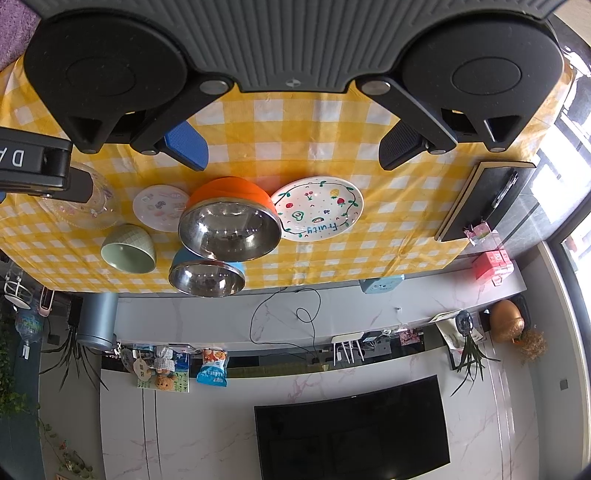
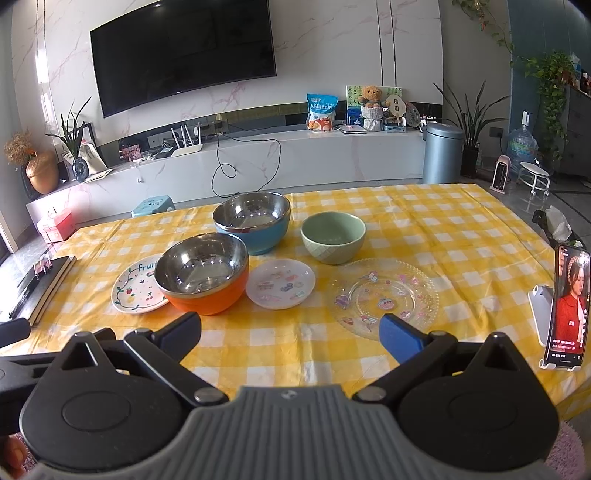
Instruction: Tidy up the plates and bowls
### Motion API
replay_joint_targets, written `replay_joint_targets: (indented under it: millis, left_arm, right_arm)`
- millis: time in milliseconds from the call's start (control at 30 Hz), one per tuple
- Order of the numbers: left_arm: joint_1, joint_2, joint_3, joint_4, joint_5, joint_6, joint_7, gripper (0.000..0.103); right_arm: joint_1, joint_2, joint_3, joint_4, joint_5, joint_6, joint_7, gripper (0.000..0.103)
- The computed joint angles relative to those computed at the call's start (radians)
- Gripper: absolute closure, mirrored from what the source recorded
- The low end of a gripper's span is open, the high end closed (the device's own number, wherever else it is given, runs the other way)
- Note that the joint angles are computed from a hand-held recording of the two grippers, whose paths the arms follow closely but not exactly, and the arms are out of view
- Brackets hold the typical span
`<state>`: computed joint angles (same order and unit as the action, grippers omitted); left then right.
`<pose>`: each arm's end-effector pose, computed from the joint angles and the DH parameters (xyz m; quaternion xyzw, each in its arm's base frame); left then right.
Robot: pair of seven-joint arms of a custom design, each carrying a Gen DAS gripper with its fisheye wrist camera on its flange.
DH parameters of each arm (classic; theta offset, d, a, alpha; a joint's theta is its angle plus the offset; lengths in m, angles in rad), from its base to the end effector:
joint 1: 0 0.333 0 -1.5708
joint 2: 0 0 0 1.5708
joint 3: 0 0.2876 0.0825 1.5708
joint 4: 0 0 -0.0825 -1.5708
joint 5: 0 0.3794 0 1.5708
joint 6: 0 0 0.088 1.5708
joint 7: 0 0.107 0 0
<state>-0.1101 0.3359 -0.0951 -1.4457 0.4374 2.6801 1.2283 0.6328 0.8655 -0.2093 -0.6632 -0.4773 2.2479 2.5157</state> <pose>0.6835 -0.1441 0.5792 -0.5835 0.6728 -0.2939 0.3471 0.6783 0.3904 0.5436 -0.5564 0.6979 -0.3177 0.3201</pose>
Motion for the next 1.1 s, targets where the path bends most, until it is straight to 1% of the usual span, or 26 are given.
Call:
replay_joint_targets:
  millis: [1100]
  left_arm:
    - [0.001, 0.001, -0.001, 0.003, -0.009, -0.004, 0.008, 0.0]
  right_arm:
    - [-0.001, -0.011, 0.001, -0.019, -0.007, 0.01, 0.004, 0.003]
